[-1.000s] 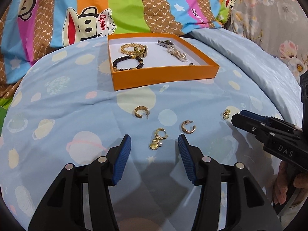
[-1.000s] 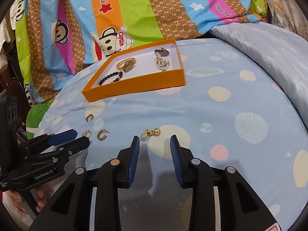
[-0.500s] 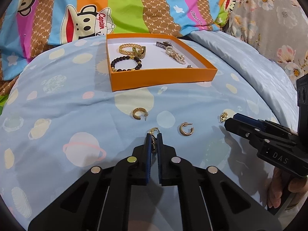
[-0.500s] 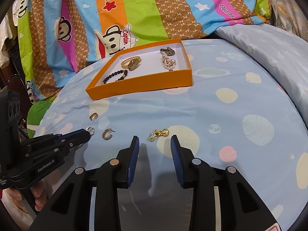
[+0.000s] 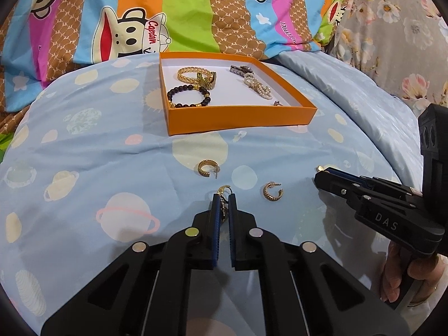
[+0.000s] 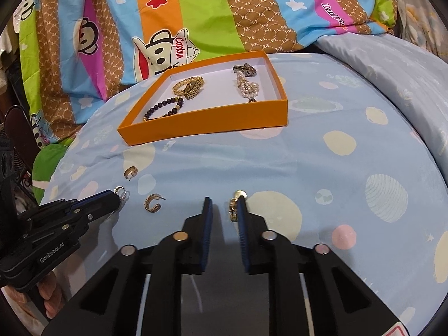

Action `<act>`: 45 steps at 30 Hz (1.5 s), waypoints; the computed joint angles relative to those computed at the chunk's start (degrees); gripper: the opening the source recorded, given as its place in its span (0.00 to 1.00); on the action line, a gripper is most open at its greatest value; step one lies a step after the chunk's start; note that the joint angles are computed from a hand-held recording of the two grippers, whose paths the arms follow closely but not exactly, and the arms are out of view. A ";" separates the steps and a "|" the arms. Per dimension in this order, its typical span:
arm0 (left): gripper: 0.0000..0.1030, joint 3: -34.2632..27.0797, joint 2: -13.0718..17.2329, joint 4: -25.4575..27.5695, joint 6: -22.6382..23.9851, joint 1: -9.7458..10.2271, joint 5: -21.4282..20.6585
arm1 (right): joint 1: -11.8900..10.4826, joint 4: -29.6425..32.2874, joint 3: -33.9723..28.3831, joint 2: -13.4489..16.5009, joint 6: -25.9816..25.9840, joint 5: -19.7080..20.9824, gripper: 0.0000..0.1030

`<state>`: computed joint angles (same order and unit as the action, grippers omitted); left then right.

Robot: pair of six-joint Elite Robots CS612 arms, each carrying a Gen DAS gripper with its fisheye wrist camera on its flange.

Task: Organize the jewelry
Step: 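Grasp a gold drop earring with the left tool while the right tool grasps another gold earring, then carry both earrings over the box and open both tools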

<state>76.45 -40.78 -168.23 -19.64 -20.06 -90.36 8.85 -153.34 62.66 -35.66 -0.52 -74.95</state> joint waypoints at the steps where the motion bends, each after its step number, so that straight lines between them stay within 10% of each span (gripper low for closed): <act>1: 0.04 0.00 0.00 0.04 0.03 -0.01 0.06 | -0.03 0.02 0.01 0.00 0.08 0.07 0.07; 22: 0.04 -0.59 -0.95 -3.15 1.27 0.41 0.75 | -0.44 -3.71 -2.33 -0.11 -2.92 0.92 0.03; 36: 0.04 -17.76 7.70 1.40 4.72 1.05 2.23 | 0.02 9.26 -27.60 12.42 -3.13 2.84 0.03; 45: 0.05 -21.13 10.23 5.34 3.93 1.59 1.04 | 0.52 13.22 -31.54 15.33 -4.75 1.69 0.04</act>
<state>55.32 -30.55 -162.89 -15.71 -18.47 -89.32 9.37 -140.11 31.12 -20.33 -5.27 -73.25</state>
